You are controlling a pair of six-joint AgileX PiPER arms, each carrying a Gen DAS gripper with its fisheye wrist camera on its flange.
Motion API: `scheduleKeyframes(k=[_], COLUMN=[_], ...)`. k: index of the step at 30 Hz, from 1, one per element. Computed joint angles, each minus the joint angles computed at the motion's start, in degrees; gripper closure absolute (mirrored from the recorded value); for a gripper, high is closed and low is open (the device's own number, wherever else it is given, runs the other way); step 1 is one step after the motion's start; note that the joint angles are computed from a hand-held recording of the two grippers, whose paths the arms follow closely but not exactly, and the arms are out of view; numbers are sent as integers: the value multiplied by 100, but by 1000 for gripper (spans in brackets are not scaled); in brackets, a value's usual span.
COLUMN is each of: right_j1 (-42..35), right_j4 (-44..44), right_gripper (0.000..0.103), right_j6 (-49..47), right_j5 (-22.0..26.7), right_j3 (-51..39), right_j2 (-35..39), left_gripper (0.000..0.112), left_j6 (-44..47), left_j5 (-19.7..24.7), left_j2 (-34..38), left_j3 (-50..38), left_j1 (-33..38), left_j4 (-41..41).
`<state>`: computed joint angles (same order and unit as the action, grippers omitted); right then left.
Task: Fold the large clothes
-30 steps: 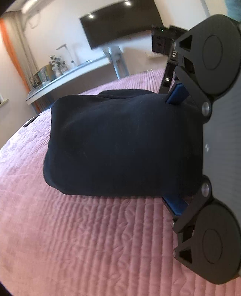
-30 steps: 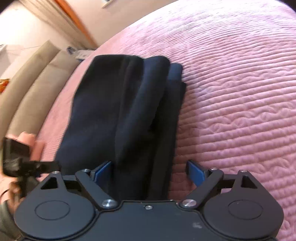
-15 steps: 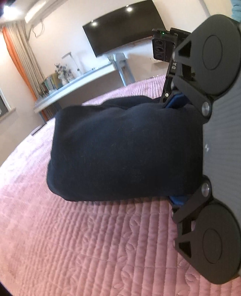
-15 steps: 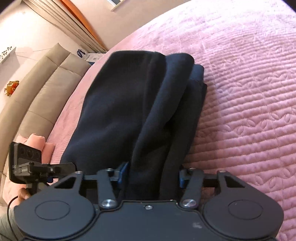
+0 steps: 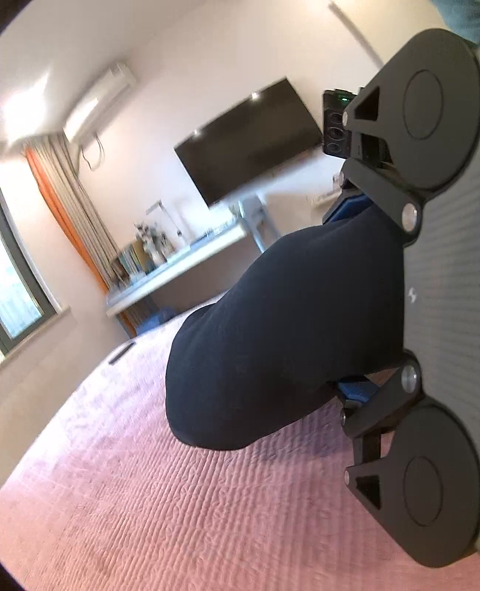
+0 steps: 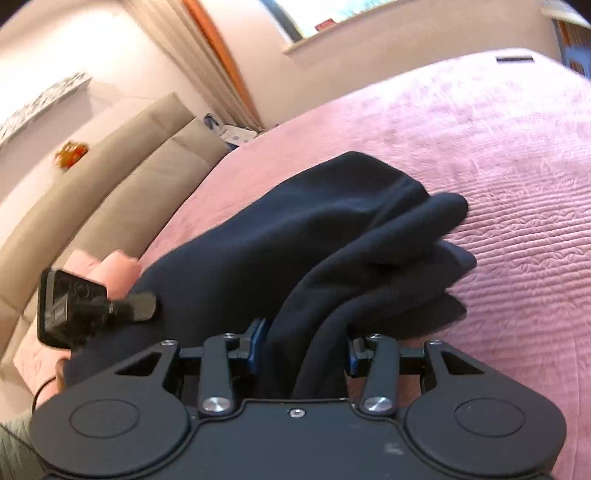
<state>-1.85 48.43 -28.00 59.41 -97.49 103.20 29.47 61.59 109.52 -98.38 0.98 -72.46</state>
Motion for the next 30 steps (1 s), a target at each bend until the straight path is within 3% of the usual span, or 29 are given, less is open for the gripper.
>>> scheduleKeyframes(k=[5,9,12,16,19,21,23,26,28,30], right_j1=[417,695,840,1056,1067,1024,1274,1828,2576,3492], right_j4=[-42,210,386,595,750,327,-578,-2254,-3398,-4544], right_gripper=[50,50,50,50,46,37,36,29,27,27], right_j6=[78,-403,-800,-1282,-1578,-822,323,2042,3187,4295], right_j5=[-235,-631,-967,-1452,-1827,-1782,-2027,-2128,-2293,-2537], right_j3=[1237,2053,2791,3941,4654,4776,4815,4940,4921,4921], right_j2=[-1237,-1595,-1699,-1718,-2173,-2639,-3178,-4206,-4589,-4642], left_gripper=[30,30,30,29,29,30,34,34,34,34], left_j6=[731,1416,2068,2886,3304,2972,2075,515,-480,-1338], left_j5=[185,33,-148,-413,-594,-620,-611,-169,-423,-1026], left_j2=[-1714,-2865,-3290,-3345,-3688,-4269,-5050,-6146,-6594,-6602], left_j3=[2020,3726,4871,6223,6956,7148,7075,6646,6280,5849], left_j1=[461,780,892,1150,1428,1701,2033,2744,2299,1160], left_j4=[-325,-702,-992,-1396,-1474,-1208,-569,498,958,1489])
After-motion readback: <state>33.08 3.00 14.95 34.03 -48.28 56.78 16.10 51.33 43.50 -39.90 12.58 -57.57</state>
